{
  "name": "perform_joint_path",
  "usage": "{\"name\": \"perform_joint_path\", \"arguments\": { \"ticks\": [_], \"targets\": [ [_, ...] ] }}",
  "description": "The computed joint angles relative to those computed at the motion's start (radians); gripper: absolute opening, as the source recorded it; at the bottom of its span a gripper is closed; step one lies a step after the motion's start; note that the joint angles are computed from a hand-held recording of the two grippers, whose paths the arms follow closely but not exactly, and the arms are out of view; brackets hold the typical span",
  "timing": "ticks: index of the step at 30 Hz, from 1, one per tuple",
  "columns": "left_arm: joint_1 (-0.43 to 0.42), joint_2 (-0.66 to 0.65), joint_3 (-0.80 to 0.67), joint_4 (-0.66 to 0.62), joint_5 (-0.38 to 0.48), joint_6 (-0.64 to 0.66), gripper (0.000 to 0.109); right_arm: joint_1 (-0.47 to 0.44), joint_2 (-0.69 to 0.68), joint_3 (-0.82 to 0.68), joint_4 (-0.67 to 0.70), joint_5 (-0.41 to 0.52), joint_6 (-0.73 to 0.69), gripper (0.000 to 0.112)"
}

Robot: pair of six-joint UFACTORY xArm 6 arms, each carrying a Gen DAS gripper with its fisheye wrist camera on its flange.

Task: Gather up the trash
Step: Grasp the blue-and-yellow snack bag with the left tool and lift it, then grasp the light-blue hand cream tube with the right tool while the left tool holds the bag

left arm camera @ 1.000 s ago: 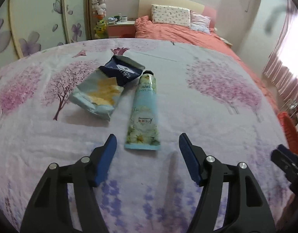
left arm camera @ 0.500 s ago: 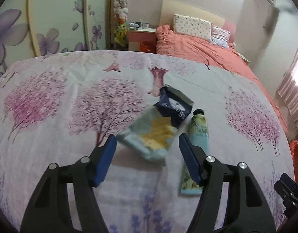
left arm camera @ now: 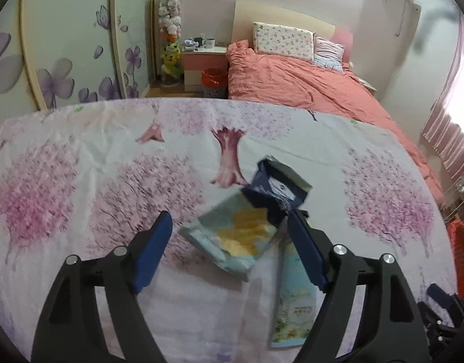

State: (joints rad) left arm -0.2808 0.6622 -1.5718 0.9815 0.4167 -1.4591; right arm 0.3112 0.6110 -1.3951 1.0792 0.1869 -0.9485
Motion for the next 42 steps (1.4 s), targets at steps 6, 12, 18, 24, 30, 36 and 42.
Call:
{"name": "perform_joint_path", "arguments": {
  "ticks": [6, 12, 18, 24, 30, 36, 42],
  "targets": [
    [-0.007, 0.084, -0.110, -0.164, 0.089, 0.217, 0.068, 0.000, 0.003, -0.005, 0.002, 0.000, 0.004, 0.064],
    [0.007, 0.132, -0.164, -0.221, 0.040, 0.253, 0.062, 0.003, 0.008, -0.009, 0.001, -0.006, 0.001, 0.066],
    [0.021, 0.164, -0.198, -0.249, -0.009, 0.262, 0.028, 0.008, 0.011, -0.010, 0.002, -0.019, 0.002, 0.066],
    [0.055, 0.066, -0.052, -0.117, -0.024, 0.086, 0.017, 0.020, 0.008, -0.012, -0.017, -0.002, 0.028, 0.066],
    [0.103, -0.127, 0.234, 0.070, -0.055, -0.094, 0.018, 0.069, 0.022, -0.039, -0.028, 0.006, 0.030, 0.066],
    [0.125, -0.270, 0.433, 0.216, -0.021, -0.221, 0.021, 0.138, 0.088, -0.150, -0.063, 0.031, 0.084, 0.066],
    [0.154, -0.294, 0.480, 0.268, -0.066, -0.314, 0.027, 0.192, 0.195, -0.302, -0.242, 0.022, 0.273, 0.058]
  ]
}}
